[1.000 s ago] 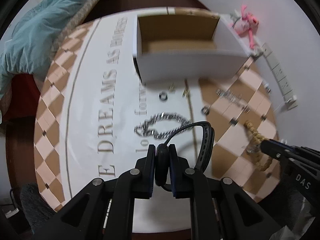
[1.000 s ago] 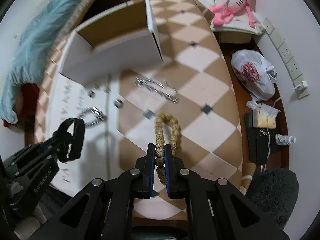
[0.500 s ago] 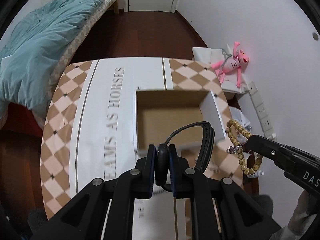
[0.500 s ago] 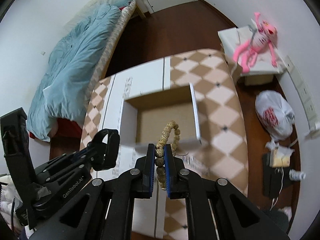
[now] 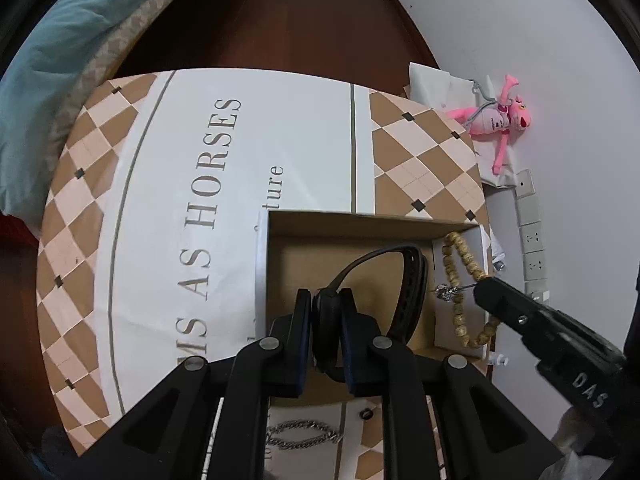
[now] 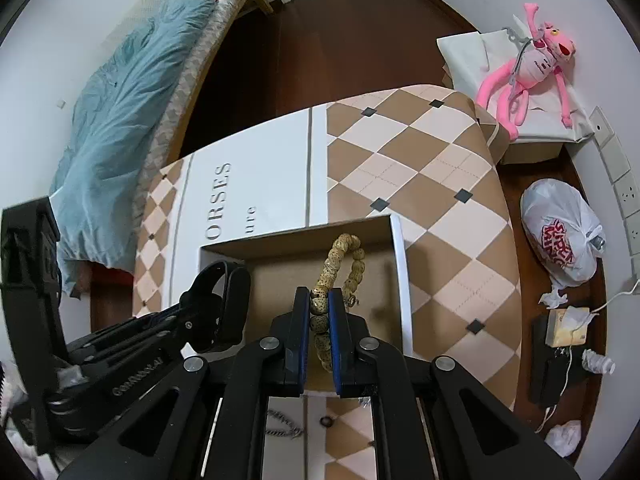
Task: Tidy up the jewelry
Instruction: 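Lift and carry the bead bracelet and smartwatch with both grippers into the white box, then open both grippers inside the box and withdraw them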
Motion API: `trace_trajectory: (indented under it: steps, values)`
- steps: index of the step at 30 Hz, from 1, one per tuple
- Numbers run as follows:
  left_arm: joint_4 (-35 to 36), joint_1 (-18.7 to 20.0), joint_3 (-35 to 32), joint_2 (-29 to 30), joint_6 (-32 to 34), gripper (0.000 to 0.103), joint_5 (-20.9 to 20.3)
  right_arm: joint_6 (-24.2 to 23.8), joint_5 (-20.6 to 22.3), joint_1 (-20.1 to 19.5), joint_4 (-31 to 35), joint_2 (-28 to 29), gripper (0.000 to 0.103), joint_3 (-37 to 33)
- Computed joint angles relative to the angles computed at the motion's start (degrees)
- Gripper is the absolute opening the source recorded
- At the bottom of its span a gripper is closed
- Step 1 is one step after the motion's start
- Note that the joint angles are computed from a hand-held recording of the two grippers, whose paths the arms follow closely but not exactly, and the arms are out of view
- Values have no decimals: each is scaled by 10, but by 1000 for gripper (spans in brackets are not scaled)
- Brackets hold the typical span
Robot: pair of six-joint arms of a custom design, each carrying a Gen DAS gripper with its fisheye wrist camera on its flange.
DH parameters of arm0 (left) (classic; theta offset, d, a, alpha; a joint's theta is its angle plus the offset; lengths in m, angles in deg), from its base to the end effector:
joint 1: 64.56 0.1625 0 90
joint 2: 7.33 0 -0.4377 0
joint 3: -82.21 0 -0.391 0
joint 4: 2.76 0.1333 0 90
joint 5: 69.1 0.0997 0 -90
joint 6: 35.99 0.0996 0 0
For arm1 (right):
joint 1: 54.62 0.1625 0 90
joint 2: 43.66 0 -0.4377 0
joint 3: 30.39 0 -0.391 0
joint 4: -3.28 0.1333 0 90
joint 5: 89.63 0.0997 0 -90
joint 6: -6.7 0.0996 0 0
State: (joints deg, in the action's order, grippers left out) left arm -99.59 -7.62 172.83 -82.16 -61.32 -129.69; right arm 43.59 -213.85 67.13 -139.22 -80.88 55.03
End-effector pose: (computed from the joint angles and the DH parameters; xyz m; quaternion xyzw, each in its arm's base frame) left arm -0.1614 -0.5819 0.3773 0.0848 0.9608 -0.0575 0.2578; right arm 0.4418 -0.5671 0.0611 -0.0539 -0.9536 0.1954 0.2226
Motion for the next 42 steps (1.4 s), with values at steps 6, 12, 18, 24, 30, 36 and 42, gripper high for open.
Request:
trace_trajectory:
  steps: [6,12,18,24,30,36,42]
  values:
    - [-4,-10,-14,5,-3,78,35,8,2,-11,9,-1,16,-4]
    - [5,-20,-16,-2,-3,95,84,2,-26,3,22,-6,35,-3]
    - [-32,-39,38,-37,0,102,154,35,-130,30,134,11,93,-26]
    - [-45,-51,95,-71,-2,102,185,67,-158,37,178,18,93,-14]
    - [-30,-66,117,-93,-24,102,189,81,-168,47,174,12,95,1]
    - [-16,-95,133,-124,-40,102,203,99,-189,70,171,0,95,15]
    - [12,-131,143,-161,-67,102,220,119,-218,105,169,-15,95,27]
